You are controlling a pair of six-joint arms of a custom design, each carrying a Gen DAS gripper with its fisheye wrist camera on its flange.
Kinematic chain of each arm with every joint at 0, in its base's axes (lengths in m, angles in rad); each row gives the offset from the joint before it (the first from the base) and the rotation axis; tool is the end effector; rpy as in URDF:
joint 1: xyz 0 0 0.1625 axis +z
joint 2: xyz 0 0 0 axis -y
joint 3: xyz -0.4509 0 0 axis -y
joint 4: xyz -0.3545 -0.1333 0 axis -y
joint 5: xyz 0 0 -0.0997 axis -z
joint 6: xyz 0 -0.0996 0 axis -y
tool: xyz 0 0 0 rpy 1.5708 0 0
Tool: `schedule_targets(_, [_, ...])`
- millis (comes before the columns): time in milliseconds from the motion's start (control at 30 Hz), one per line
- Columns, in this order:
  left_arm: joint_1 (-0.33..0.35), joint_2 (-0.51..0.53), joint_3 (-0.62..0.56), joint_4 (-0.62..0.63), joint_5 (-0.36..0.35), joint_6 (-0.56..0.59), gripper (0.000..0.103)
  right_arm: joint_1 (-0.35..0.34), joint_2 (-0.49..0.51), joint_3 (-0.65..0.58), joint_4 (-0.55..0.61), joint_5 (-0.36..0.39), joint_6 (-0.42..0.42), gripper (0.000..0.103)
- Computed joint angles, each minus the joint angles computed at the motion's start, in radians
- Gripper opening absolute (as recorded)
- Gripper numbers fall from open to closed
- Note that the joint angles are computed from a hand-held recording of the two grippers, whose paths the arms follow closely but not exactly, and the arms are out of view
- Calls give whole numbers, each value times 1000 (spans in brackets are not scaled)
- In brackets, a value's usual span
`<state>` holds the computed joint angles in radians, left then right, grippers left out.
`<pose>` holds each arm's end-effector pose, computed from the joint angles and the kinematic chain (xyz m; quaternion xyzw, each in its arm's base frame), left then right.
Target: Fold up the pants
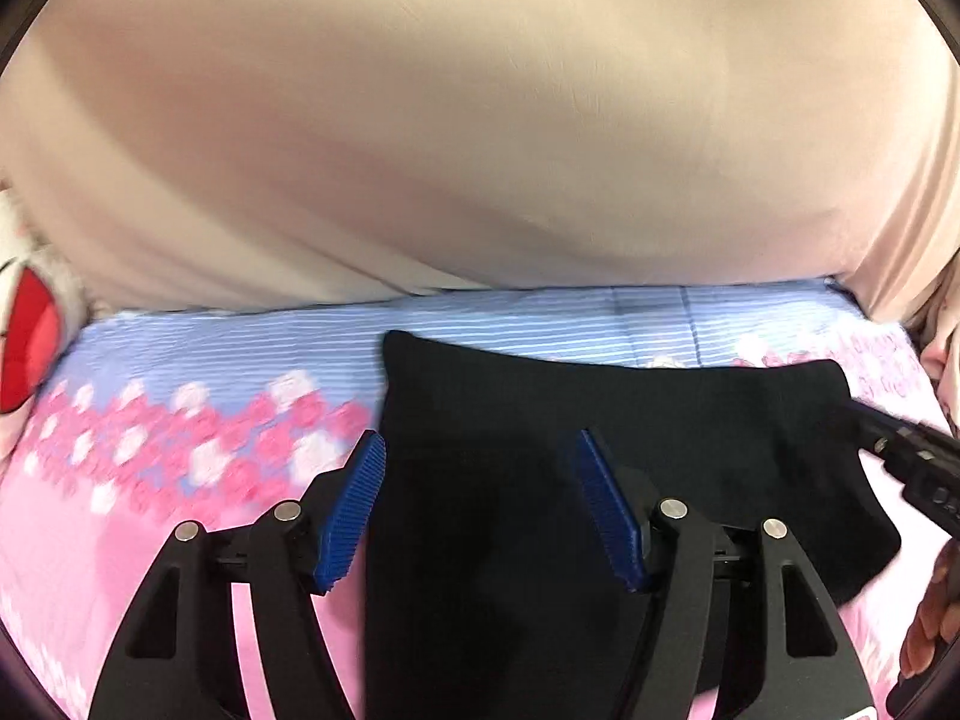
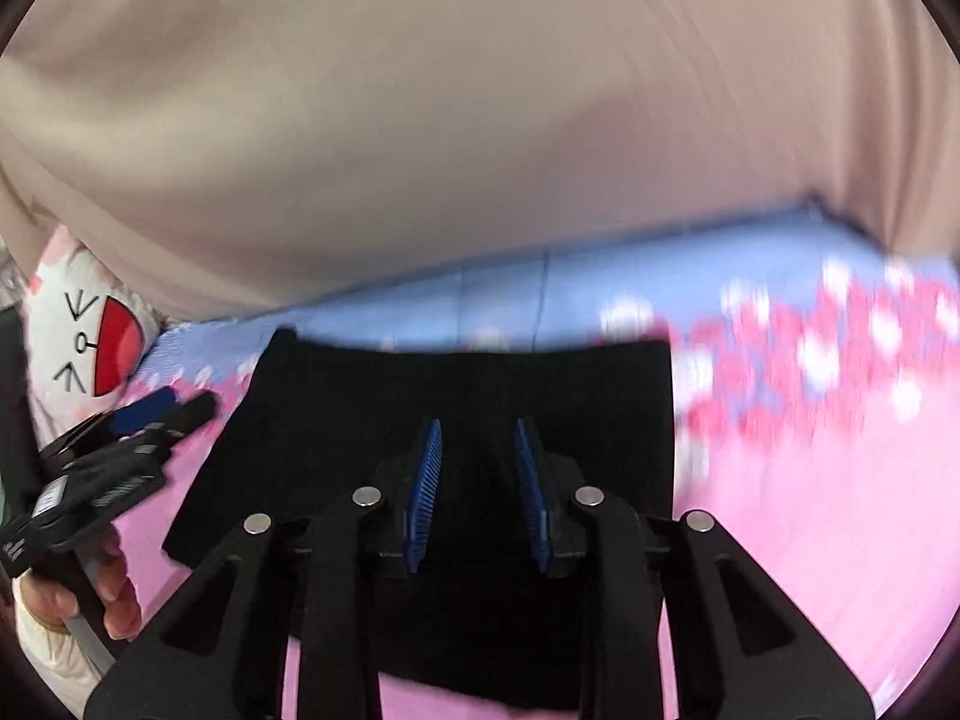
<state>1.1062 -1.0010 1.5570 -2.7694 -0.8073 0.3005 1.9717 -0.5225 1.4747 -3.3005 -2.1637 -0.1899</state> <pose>-0.1182 -0.6871 0.3572 0.2195 0.8608 -0.3211 0.3283 0.3545 -0.6375 0.1098 0.1517 -0.8789 0.3890 0.2307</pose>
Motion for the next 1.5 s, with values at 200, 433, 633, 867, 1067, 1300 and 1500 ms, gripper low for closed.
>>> schedule_targets(200, [81,114,-180,177,20,-118,65,-101,2,-31,44,40,97,22])
schedule_targets(433, [16,-31,29,21,8,-40,61,8,-81,217,-158,62,32,25])
schedule_targets(633, [-9,-97,214,-57,62,8,61,10,-68,340,-236,-10,56,24])
schedule_targets(867, [22,-75,241,-158,64,50,68,-36,-63,366,-285,26,40,9])
schedule_targets(1067, [21,-77,252,-185,72,67,69,-46,-66,390,-324,59,43,9])
schedule_targets(1300, [-10,-174,311,-119,66,-16,67,14,-110,465,-394,-10,126,14])
schedule_targets(1500, [-144,-387,474,-43,112,-96,82,191,-106,482,-451,-235,95,16])
